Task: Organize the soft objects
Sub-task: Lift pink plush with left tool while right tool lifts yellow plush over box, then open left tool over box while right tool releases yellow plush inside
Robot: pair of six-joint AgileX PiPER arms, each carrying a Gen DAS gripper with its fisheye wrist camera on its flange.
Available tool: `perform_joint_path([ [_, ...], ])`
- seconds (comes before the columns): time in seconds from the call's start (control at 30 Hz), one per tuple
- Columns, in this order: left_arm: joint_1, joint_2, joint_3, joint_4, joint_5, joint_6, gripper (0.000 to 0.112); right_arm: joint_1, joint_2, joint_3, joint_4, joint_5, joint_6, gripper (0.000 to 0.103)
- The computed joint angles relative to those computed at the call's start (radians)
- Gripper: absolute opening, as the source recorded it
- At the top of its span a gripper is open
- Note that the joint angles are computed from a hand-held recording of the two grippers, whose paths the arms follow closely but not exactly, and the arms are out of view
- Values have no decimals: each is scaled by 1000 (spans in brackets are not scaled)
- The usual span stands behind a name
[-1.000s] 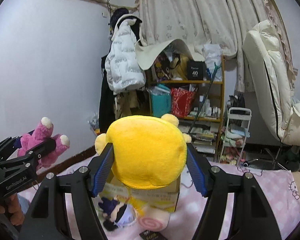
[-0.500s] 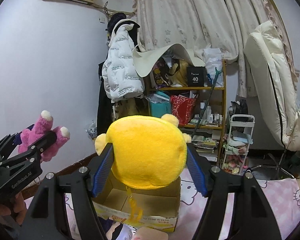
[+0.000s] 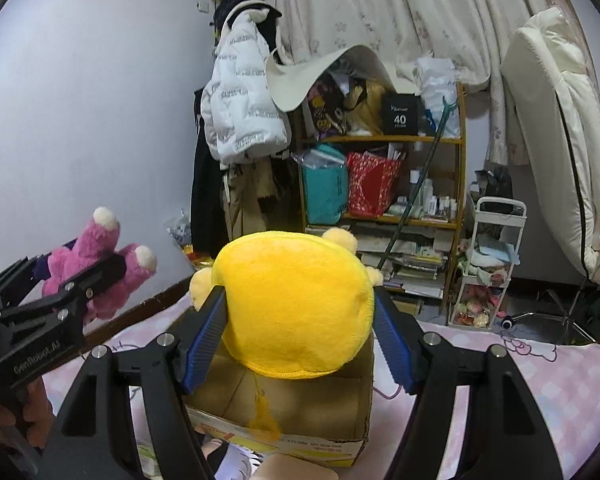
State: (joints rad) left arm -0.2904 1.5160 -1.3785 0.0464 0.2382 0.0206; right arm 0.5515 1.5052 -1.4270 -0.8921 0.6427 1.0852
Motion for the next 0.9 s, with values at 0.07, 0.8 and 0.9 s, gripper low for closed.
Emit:
perform_joint_path([
  [0.07, 15, 29, -16, -122, 30, 108, 67, -14, 10, 20, 7, -26, 18, 75],
  [0.8, 8, 173, -73, -48, 176, 45, 79, -115, 78, 55, 338, -94, -253, 82],
  [0.9, 12, 168, -71, -72, 187, 62, 80, -126, 82, 59, 390, -87, -288, 83],
])
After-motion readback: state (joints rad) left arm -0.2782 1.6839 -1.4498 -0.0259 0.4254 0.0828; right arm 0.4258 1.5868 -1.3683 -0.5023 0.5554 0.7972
